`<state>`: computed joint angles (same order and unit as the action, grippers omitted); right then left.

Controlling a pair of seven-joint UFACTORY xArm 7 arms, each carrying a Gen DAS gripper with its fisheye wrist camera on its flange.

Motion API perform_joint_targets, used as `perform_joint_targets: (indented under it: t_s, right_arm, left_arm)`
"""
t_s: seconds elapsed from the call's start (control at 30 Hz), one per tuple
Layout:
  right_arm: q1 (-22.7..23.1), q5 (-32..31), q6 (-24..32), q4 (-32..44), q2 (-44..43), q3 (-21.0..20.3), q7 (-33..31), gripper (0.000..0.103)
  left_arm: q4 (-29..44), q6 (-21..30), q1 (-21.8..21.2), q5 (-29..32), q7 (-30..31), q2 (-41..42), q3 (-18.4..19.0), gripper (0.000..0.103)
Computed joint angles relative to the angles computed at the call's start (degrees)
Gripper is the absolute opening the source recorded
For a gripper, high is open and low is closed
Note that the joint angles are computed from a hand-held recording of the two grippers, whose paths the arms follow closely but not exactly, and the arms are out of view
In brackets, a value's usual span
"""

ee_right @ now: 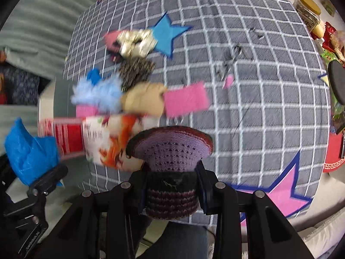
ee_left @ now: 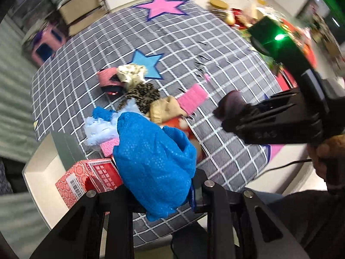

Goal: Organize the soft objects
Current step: 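Carry blue cloth in left tool while right tool carries hat over white box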

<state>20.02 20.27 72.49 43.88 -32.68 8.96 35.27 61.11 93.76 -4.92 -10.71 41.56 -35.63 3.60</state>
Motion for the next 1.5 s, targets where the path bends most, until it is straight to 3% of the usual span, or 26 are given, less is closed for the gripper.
perform_joint_targets:
  t_s: [0.17, 0.37, 0.6, 0.8, 1.0, 1.3, 1.5]
  right_arm:
    - [3.4, 2.4, -0.7, 0.2, 0.6, 5.4, 8.5, 0.037]
    - [8.5, 1.4, -3.4, 5.4, 6.3, 9.5, 14.4, 0.037]
    - [13.8, -4.2, -6.2, 17.8, 20.0, 12.0, 12.6, 0.037]
    - [17.8, -9.0, -4.6, 31.9, 32.5, 12.2, 6.8, 0.037]
    - [22.0, -13.7, -1.4, 46.6, 44.3, 11.4, 3.5, 0.037]
    - [25.3, -15.1, 4.1, 61.1, 55.5, 8.0, 5.4, 0.038]
    - [26.3, -15.1, 6.6, 66.1, 58.8, 7.0, 5.6, 0.038]
  left_arm:
    - [0.5, 5.4, 1.1, 1.1, 8.4, -3.0, 5.5, 0.028]
    - [0.6, 6.6, 5.3, 2.7, 17.8, -4.6, 11.9, 0.028]
    - [2.2, 1.5, 13.6, 6.8, 21.2, 0.0, 16.1, 0.028]
    - [4.4, -3.9, 22.0, 12.4, 17.0, 9.4, 16.2, 0.028]
    - [5.1, -7.0, 27.5, 15.3, 13.7, 15.1, 14.9, 0.028]
    - [4.0, -8.2, 29.7, 16.1, 10.9, 17.3, 12.8, 0.028]
    - [5.2, -8.4, 30.0, 15.7, 9.5, 19.3, 12.5, 0.028]
